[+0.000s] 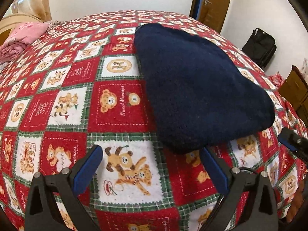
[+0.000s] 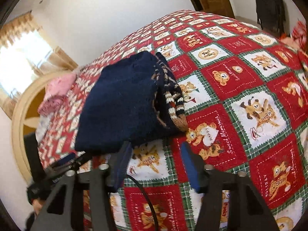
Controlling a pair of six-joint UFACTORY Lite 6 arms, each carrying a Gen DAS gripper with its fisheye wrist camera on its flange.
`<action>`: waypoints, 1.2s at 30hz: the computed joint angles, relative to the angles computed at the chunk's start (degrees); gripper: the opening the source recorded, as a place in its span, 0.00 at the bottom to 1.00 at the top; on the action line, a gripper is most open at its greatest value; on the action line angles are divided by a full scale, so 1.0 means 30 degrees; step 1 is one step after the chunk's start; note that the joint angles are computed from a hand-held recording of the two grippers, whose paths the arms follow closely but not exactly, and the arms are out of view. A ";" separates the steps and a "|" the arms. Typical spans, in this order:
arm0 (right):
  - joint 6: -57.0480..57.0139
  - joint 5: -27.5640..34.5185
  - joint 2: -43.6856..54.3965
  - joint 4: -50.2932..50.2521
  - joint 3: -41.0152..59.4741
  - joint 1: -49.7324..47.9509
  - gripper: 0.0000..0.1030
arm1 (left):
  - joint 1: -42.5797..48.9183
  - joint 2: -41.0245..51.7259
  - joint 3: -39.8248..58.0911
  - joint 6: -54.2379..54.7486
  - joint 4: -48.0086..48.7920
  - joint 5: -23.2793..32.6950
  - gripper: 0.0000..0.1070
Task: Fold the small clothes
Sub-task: 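Grasp the folded sweater edge with the right tool and straighten it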
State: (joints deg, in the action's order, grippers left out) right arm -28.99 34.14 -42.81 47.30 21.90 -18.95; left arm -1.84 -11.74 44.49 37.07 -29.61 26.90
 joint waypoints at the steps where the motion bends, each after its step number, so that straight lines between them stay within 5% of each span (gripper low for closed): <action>1: 0.0306 -0.0372 -0.0028 -0.0300 -0.0020 0.0492 0.51 | 0.0020 0.0021 0.0038 0.0086 -0.0044 0.0029 0.94; 9: -0.2401 -0.0125 0.1996 0.2295 0.1155 -0.1234 0.56 | -0.0049 -0.0097 0.0957 0.1470 -0.0883 -0.0385 0.93; 14: -0.3372 -0.0527 0.3653 0.3229 0.2075 -0.1024 0.58 | 0.0887 0.2381 0.3533 0.2981 -0.2500 0.1499 0.93; 22: -0.5508 -0.0074 0.5868 0.5164 0.2866 -0.1766 0.58 | 0.2808 0.6398 0.9120 0.6416 -0.5199 0.7030 0.93; 28: -0.5993 0.0266 0.5548 0.4473 0.3253 -0.3556 0.58 | 0.5843 0.6980 1.0175 1.1950 -0.6662 1.3983 0.93; 32: -0.7017 -0.0024 0.6306 0.5663 0.3537 -0.3486 0.58 | 0.6373 0.7443 1.1000 1.1692 -0.7452 1.2877 0.93; 36: -0.7223 -0.0597 0.7459 0.6594 0.3919 -0.2161 0.58 | 0.4452 1.0521 1.3783 0.6403 -0.6761 0.9384 0.93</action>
State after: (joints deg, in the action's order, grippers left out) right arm -50.66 32.35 -20.43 67.08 33.65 -25.43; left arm 11.51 19.82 85.83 56.28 -49.89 55.06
